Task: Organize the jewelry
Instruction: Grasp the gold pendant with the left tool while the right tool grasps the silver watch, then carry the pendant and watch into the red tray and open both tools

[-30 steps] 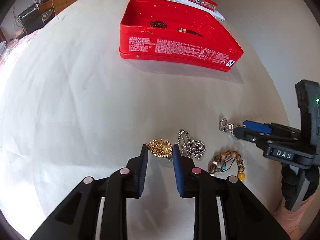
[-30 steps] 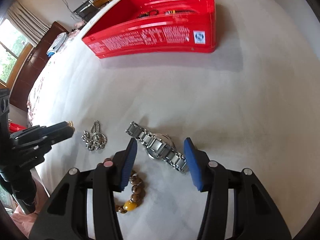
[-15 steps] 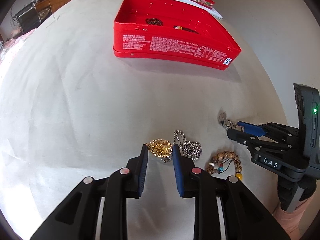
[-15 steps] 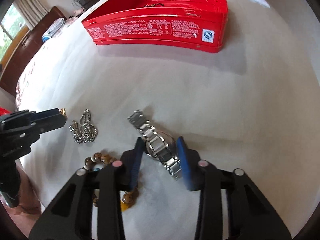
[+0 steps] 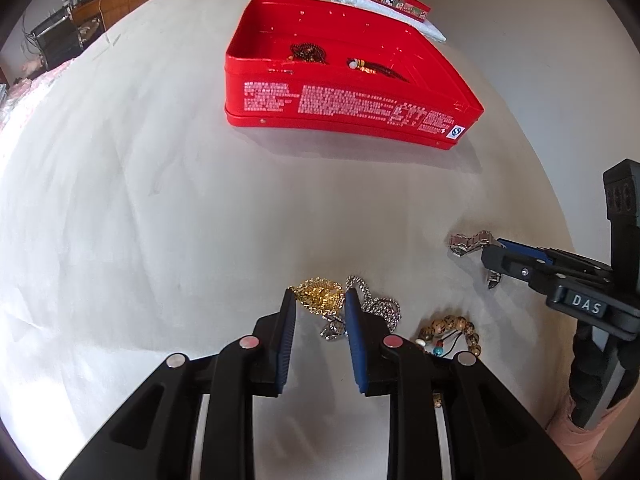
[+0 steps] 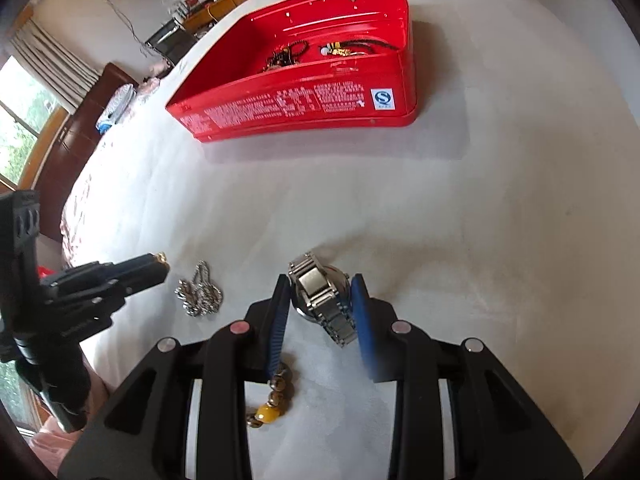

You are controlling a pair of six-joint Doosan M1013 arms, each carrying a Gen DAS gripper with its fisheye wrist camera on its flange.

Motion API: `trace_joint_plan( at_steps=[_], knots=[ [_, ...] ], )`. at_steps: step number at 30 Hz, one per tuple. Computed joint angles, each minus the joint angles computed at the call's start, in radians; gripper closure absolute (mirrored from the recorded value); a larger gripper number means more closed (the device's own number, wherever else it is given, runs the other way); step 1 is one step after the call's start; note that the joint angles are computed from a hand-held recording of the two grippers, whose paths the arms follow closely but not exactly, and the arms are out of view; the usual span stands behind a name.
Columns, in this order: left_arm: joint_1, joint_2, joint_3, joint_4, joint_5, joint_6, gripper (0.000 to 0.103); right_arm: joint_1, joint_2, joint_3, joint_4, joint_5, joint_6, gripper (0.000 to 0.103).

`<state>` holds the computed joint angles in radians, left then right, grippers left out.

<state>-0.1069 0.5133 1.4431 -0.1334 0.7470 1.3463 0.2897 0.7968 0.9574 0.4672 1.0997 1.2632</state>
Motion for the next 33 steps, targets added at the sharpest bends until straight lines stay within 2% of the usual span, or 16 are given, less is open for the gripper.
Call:
trace_joint_plan(
  at_steps=[8, 20, 25, 29, 33],
  knots=[
    [-0.002, -0.011, -0.002, 0.008, -0.005, 0.014, 0.078, -0.004, -0.008, -0.016, 0.032, -0.008, 0.015, 0.073],
    [-0.006, 0.005, -0.084, 0.051, 0.008, 0.009, 0.078, 0.004, 0.016, -0.111, 0.000, -0.014, 0.061, 0.073],
    [-0.009, 0.016, -0.119, 0.104, 0.000, -0.030, 0.078, 0.005, 0.025, -0.145, 0.005, -0.028, 0.061, 0.073],
    [-0.007, 0.038, -0.166, 0.125, 0.006, -0.050, 0.078, 0.009, 0.046, -0.196, 0.013, -0.033, 0.064, 0.073],
    [0.006, 0.076, -0.242, 0.114, 0.027, -0.049, 0.078, 0.014, 0.096, -0.303, 0.002, -0.011, 0.100, 0.073]
  ],
)
